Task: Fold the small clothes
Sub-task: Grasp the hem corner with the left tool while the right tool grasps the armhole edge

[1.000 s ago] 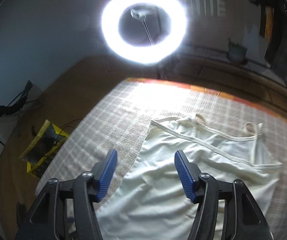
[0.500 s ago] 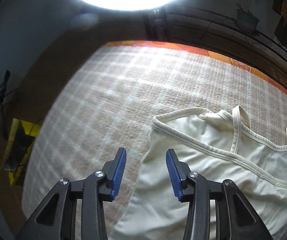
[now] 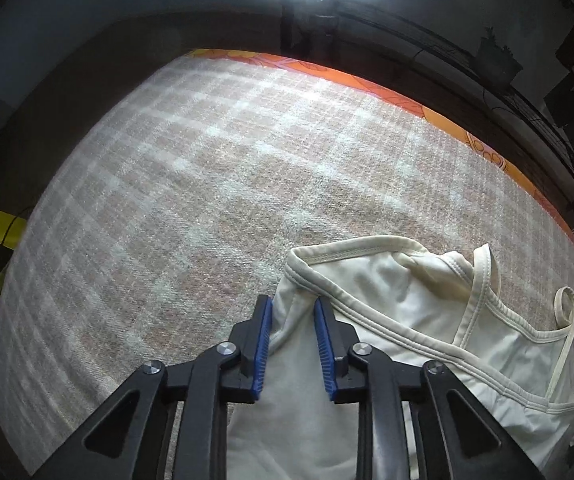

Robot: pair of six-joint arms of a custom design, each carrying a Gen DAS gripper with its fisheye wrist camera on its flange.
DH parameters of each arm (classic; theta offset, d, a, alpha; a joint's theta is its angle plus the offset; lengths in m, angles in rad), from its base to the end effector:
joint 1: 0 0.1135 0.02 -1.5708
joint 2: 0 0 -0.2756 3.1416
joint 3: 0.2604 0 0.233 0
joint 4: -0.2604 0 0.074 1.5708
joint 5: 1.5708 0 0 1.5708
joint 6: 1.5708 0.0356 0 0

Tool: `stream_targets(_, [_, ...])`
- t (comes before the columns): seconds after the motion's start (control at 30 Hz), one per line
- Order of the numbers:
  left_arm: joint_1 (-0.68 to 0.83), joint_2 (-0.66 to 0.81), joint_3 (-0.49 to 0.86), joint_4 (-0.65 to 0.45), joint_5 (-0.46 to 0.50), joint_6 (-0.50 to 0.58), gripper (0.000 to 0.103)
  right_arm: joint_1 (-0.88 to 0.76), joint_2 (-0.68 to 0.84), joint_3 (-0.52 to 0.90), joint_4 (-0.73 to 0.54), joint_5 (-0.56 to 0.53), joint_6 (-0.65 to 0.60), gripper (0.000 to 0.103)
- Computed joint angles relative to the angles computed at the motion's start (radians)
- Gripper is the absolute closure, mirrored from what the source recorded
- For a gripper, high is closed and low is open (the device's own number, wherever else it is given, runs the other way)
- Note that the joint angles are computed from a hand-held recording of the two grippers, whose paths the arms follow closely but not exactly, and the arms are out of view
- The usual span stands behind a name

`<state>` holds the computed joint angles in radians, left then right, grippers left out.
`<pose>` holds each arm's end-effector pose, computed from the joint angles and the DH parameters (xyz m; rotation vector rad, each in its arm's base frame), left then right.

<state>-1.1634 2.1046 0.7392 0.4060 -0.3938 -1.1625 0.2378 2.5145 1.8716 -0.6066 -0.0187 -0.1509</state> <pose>0.1418 -0.2941 0.0551 -0.1561 2.4971 -0.5258 0.4799 0.1170 0.0843 -0.5490 2.7671 0.0462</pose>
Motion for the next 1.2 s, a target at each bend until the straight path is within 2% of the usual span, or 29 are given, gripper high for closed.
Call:
stream_targets(0.07, [0.005, 0.000, -0.019, 0.048, 0.011, 0.002, 0.100, -0.004, -0.005, -0.007, 0.005, -0.009, -0.005, 0.099])
stream_targets(0.17, [-0.007, -0.019, -0.028, 0.063, 0.000, 0.016, 0.101, -0.031, -0.014, -0.005, -0.016, -0.067, -0.010, 0.103])
stream_targets(0.33, [-0.050, -0.083, 0.000, -0.005, -0.049, 0.084, 0.101, -0.093, -0.064, -0.039, -0.013, -0.183, -0.002, 0.103])
stream_targets(0.5, [-0.089, -0.108, 0.106, -0.116, -0.082, 0.163, 0.101, -0.164, -0.122, -0.081, 0.014, -0.300, -0.005, 0.103])
stream_targets(0.67, [-0.106, -0.068, 0.238, -0.193, -0.046, 0.266, 0.101, -0.235, -0.172, -0.125, 0.030, -0.377, -0.052, 0.103])
stream_targets(0.87, [-0.104, 0.018, 0.395, -0.261, 0.044, 0.360, 0.101, -0.360, -0.191, -0.146, 0.008, -0.438, -0.132, 0.103])
stream_targets(1.03, [-0.091, 0.110, 0.538, -0.336, 0.124, 0.400, 0.101, -0.429, -0.135, -0.105, -0.012, -0.449, -0.159, 0.103])
stream_targets(1.2, [-0.092, 0.145, 0.599, -0.393, 0.139, 0.400, 0.101, -0.430, -0.101, -0.106, 0.008, -0.465, -0.151, 0.103])
